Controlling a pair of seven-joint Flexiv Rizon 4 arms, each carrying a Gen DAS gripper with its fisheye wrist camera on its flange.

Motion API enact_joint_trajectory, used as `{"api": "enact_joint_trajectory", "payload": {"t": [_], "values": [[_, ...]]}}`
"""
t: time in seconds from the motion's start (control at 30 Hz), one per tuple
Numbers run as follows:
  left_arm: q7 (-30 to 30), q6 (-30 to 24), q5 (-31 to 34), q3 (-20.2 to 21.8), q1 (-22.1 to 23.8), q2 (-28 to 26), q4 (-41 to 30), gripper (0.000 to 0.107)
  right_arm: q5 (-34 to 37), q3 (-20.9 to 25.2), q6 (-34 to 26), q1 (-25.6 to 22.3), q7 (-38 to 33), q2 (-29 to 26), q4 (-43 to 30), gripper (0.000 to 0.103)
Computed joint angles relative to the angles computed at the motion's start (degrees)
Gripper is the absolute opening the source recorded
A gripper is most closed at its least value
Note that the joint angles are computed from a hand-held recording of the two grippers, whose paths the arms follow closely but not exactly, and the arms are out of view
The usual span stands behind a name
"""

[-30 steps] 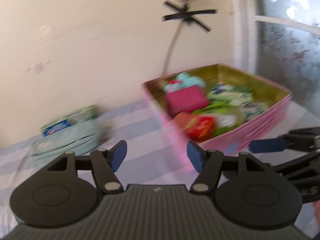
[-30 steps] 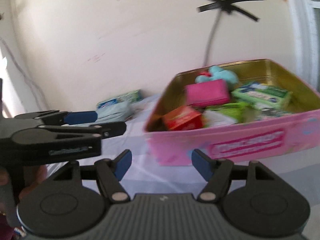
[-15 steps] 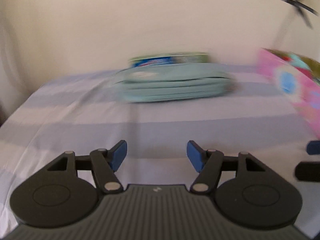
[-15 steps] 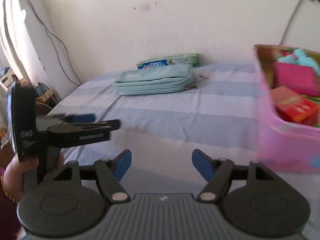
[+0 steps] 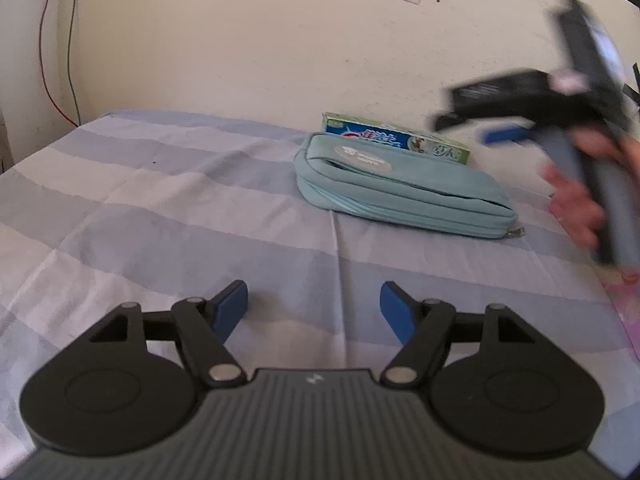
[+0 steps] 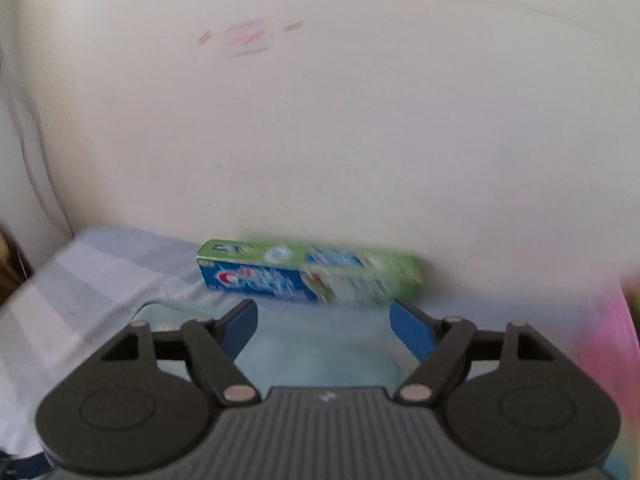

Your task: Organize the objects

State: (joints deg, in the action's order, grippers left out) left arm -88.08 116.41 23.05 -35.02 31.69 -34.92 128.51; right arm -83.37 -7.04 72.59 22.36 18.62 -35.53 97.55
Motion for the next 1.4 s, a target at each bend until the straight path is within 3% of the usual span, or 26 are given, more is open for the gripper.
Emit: {"api": "enact_joint_trajectory", "payload": {"t": [0.13,0.37,0.6,0.67,0.73,0.8,0.9,1.0,1.07,1.1,1.13,1.2,1.3,1.4], "values": [[-0.01,-2.36,1.12,-5.76,5.0,-0.9,0.86,0.076,11.65,2.07,0.61,-0.87,-18.54,-7.24,-9.37,0.06],[2.24,-6.01,-1.22,-17.42,15.05,-5.69,3.26,0.076,24.85,7.1,-3.06,-1.36,-48.16,-15.73,-21.74,0.062],[3.58,-7.04,-3.74,-21.9,18.43,-8.18,4.79,0.08,29.6,6.14,-5.97,0.6,-64.36,-19.4,-26.38,0.069],[3.85,-7.16,-4.18,-22.54,18.95,-8.37,5.04,0.08,32.73,7.27,-6.97,0.57,-67.98,-20.41,-28.12,0.059],[4.22,-6.94,-4.41,-22.47,18.89,-8.49,5.04,0.08,34.89,6.74,-7.79,1.35,-68.6,-20.14,-28.42,0.055],[4.25,-6.06,-4.61,-21.48,18.06,-7.82,5.1,0.08,34.24,3.1,-6.77,3.72,-65.84,-17.88,-24.93,0.051],[4.24,-4.96,-4.43,-19.19,16.04,-6.34,4.78,0.08,29.95,-6.26,-5.04,9.84,-57.1,-13.8,-18.32,0.043],[4.35,-4.51,-3.79,-17.78,14.99,-5.4,4.59,0.08,17.76,-16.05,0.61,15.55,-39.68,-6.55,-7.71,0.034],[4.4,-4.22,-3.46,-16.99,14.4,-5.03,4.42,0.08,6.39,-20.96,2.74,18.93,-25.62,-0.49,-0.91,0.022],[4.39,-3.91,-3.36,-16.38,13.9,-4.76,4.34,0.08,1.75,-21.8,2.14,20.09,-20.03,2.69,2.25,0.018],[4.32,-3.48,-3.32,-15.57,13.2,-4.4,4.25,0.08,-2.85,-21.91,1.88,20.64,-15.41,5.9,5.31,0.004],[4.17,-2.5,-2.96,-13.69,11.61,-3.57,4.16,0.08,-6.6,-20.16,-2.68,22.15,-12.18,11.52,11.41,0.003],[3.9,-0.63,-2.26,-9.76,8.23,-1.96,4.01,0.08,-3.46,-15.51,-7.67,23.0,-12.85,18.54,20.58,0.003],[2.28,0.59,-1.76,-6.75,5.76,-0.57,3.94,0.08,-0.79,-11.54,-10.99,22.9,-12.46,21.74,24.73,0.005]]}}
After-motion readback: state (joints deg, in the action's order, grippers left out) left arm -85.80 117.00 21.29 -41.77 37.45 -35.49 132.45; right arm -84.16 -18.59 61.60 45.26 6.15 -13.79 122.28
